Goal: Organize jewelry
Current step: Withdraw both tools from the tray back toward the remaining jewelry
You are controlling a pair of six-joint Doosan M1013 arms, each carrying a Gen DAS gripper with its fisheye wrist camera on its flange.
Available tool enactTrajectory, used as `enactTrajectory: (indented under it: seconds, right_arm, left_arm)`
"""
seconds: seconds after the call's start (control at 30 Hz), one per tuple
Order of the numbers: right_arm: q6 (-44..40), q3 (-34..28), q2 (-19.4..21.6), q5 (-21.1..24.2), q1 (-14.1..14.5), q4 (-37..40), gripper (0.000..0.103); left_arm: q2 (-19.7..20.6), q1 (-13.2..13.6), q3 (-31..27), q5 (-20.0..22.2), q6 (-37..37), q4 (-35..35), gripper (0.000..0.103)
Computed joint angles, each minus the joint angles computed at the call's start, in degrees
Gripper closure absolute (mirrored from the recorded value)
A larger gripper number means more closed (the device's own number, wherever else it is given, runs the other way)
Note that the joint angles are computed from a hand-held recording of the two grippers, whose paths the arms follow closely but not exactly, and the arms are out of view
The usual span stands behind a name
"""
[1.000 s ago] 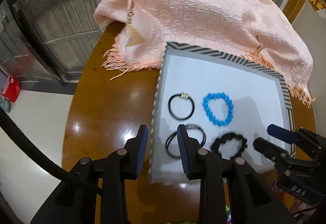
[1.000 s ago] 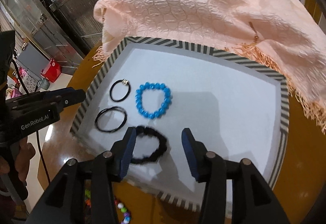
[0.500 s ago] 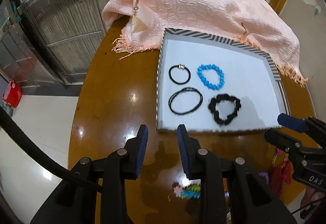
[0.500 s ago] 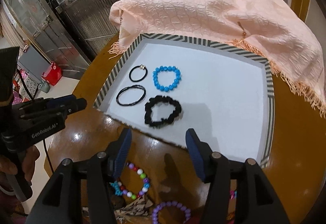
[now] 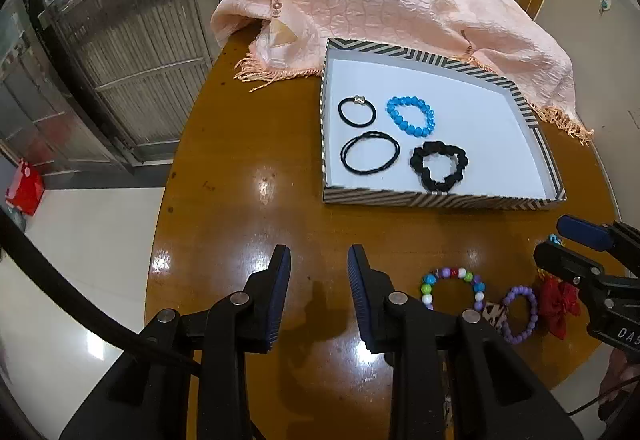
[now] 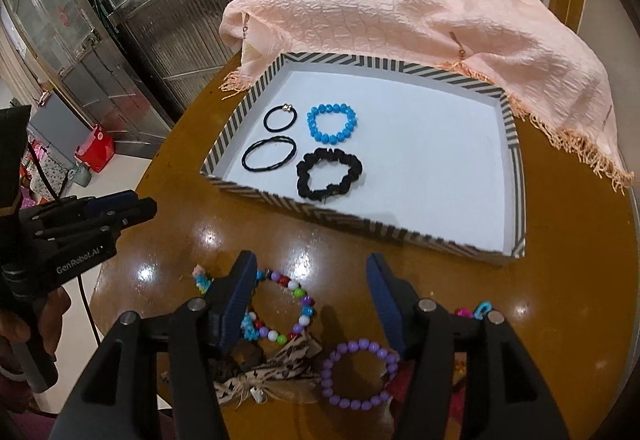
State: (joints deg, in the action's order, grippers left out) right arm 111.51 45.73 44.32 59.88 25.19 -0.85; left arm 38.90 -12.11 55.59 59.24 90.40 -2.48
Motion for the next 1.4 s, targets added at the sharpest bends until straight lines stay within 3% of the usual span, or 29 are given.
enactTrajectory:
  seconds: [0.57,1.03,1.17,1.4]
  right_arm:
    - [4.74,7.94,-4.63,-2.88,0.99,-3.44,0.043]
    - [7.88,14.16,-7.26,-3.86,0.44,-3.03,0.042]
    - [6.18,13.75,-6.82,-3.35,0.43,-1.71,0.042]
    - [2.85,11.4,-5.23,-1.92,0.56,0.62,0.042]
  left_arm:
    - [-2.99,-0.36,4.84,-2.18,3.85,-2.69,0.073]
    - [-1.81,0.94,4.45,4.05,7.03,-9.18,0.073]
    - [-0.99,0.98,4.22,6.78,8.77,-10.1,0.073]
    - [-0.04,0.56,4.39,7.71,10.56,-9.04,0.073]
